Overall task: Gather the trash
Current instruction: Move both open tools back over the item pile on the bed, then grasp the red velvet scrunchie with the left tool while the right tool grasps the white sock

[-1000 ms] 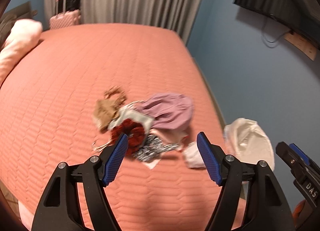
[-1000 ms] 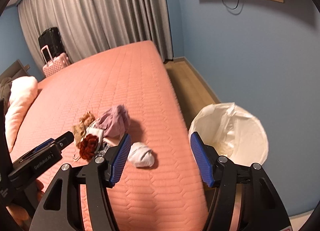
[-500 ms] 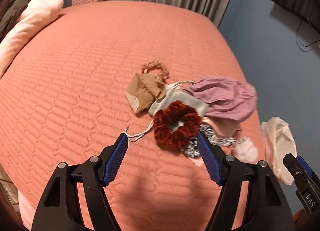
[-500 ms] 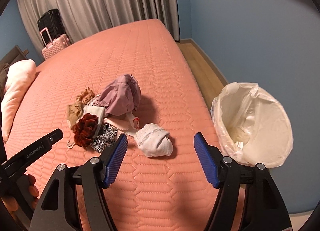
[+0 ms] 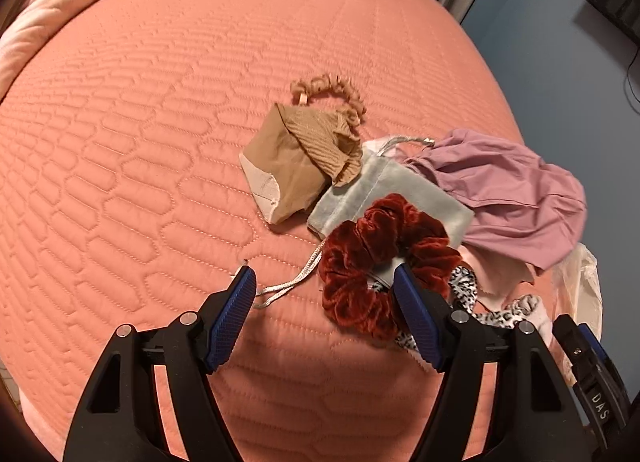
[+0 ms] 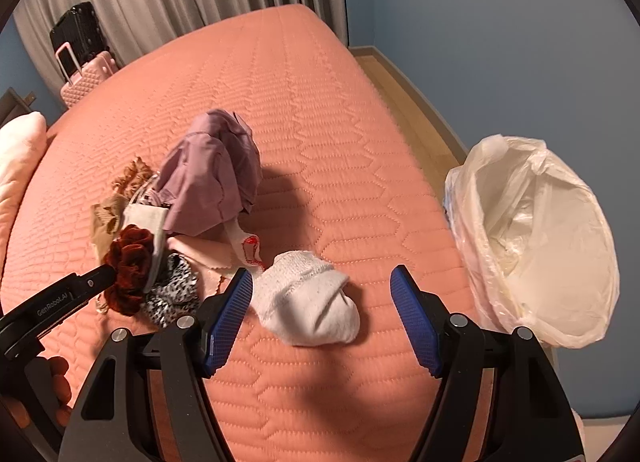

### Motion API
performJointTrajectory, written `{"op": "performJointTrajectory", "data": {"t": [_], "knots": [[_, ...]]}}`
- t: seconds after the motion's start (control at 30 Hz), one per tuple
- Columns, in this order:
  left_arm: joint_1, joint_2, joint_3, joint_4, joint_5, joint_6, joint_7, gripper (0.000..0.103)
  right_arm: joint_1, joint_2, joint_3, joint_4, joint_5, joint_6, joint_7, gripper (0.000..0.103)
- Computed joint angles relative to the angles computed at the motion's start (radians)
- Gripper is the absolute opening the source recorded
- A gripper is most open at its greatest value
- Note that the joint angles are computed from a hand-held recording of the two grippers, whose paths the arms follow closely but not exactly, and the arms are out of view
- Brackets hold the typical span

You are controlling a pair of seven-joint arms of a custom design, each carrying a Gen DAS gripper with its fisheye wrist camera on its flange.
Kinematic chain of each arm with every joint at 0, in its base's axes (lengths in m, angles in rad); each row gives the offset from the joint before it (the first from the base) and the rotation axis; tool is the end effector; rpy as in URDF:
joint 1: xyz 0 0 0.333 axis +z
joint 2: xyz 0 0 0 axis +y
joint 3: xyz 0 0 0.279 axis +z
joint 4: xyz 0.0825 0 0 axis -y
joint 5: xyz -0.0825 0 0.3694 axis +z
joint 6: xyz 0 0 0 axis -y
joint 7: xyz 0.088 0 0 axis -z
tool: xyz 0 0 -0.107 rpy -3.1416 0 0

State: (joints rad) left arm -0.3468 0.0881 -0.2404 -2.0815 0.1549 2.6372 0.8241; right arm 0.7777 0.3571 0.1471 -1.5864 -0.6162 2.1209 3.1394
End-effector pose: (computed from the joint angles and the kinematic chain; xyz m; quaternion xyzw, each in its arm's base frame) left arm 0.4858 -0.3255 0.4090 -0.7032 0.6705 -0.2262 0.0693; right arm 0.4249 0.5022 0.4267 -0.5419 0.7982 -0.1825 0.1894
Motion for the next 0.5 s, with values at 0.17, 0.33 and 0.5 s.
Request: {"op": "performJointTrajectory", "data": {"t": [0.17,0.33,0.5], "knots": [[-0.002,0.033,0.002,0.014,-0.019,0.006,0.025,0.068,-0.012,0.035,-0.002,0.013,0.036,0.008,-0.021,0.069],[-0.004,0.044,0.009,0.009,-0.044,0.012,0.036,0.059,-0.015,0.047,-0.007,-0.01,0.057,0.058,-0.006,0.069],[0.005,0.039,-0.003,-0.01,-0.111,0.039,0.106,0.03,-0.015,0.043,-0.009,-0.031,0.06,0.09,0.007,0.06]]}}
